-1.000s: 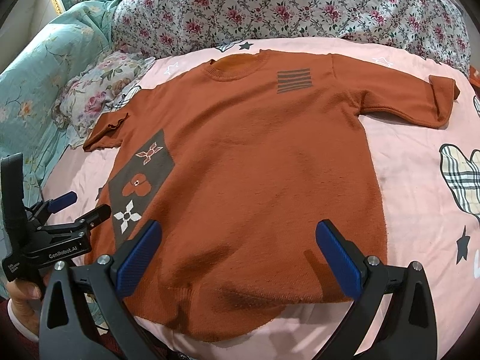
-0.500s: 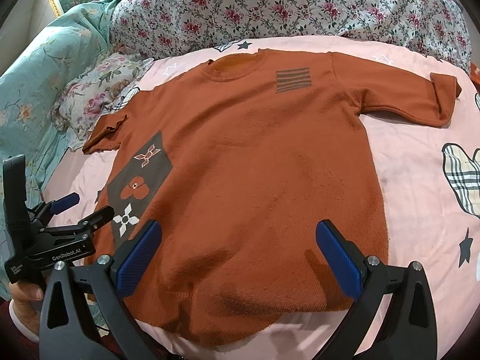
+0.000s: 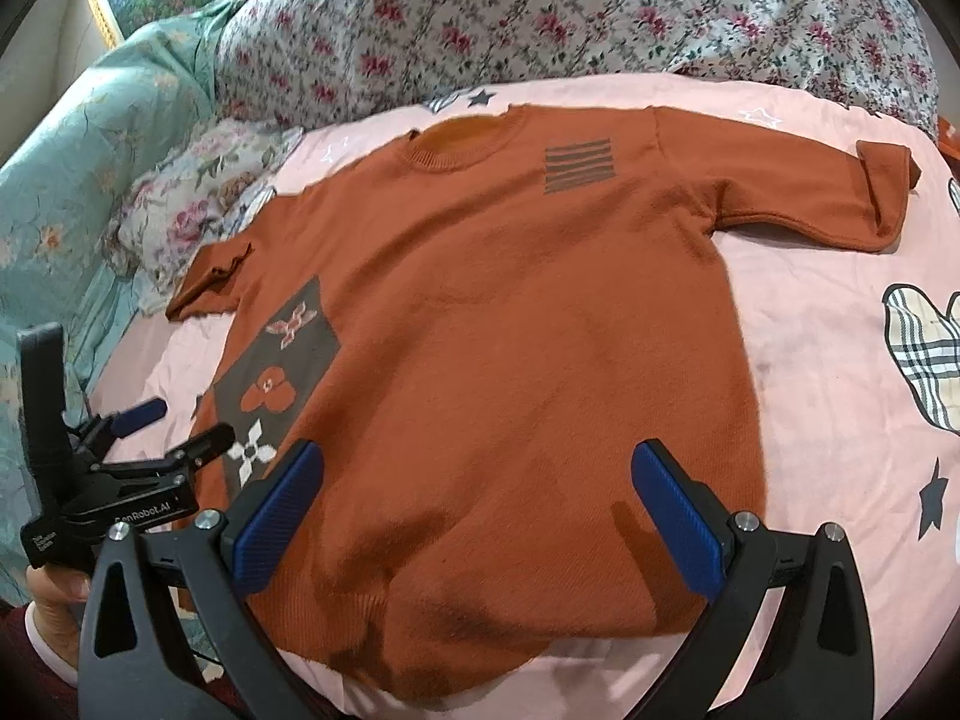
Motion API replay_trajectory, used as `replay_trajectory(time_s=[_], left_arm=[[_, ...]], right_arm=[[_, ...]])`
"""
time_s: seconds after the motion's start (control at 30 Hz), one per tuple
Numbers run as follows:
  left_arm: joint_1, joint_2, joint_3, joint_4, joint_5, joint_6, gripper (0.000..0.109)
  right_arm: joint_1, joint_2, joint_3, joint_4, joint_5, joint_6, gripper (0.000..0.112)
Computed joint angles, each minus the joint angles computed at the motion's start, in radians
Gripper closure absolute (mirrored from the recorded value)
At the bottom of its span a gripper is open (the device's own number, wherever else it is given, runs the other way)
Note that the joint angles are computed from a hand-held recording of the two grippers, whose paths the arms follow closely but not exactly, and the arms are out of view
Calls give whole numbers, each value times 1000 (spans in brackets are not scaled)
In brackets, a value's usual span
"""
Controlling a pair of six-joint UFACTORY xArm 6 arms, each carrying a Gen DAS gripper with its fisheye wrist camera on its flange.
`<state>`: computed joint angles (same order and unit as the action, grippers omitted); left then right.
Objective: Fold small clothes
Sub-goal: 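Grasp the sweater sleeve cuff with the right gripper and lift it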
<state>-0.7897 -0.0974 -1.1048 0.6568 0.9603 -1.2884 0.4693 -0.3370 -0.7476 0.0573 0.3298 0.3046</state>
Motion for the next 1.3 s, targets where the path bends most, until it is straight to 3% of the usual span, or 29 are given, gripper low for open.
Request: replay_trajectory(time_s=[0.27, 0.47, 0.6, 0.77, 0.97, 1.0, 1.03, 1.13, 1.3], left_arm=[[82, 45, -40, -32, -45, 60, 11], [129, 101, -83, -79, -82, 103, 11], [143, 152, -122, -108, -86, 136, 11], [154, 207, -167, -152, -72, 185, 11], [170, 242, -189, -175, -67, 213, 11], [172, 242, -189, -178, -65, 213, 11], [177, 239, -184, -181, -69, 213, 11], [190, 229, -167, -185, -93, 206, 11], [207, 215, -143, -207, -141, 208, 11]], right_arm=[[-201, 2, -14, 93, -48, -62, 12], [-409, 129, -147, 231, -49, -166, 28], [-533, 286, -307, 341, -50, -207, 42], [-611, 473, -528, 520, -46, -283, 44], [-675, 713, -831, 401, 38, -121, 44], [-678, 738, -862, 399, 41, -115, 51], [-680, 757, -886, 396, 40, -109, 69], [-654, 770, -925, 332, 38, -124, 103], [-539, 708, -899, 474, 48, -326, 107]])
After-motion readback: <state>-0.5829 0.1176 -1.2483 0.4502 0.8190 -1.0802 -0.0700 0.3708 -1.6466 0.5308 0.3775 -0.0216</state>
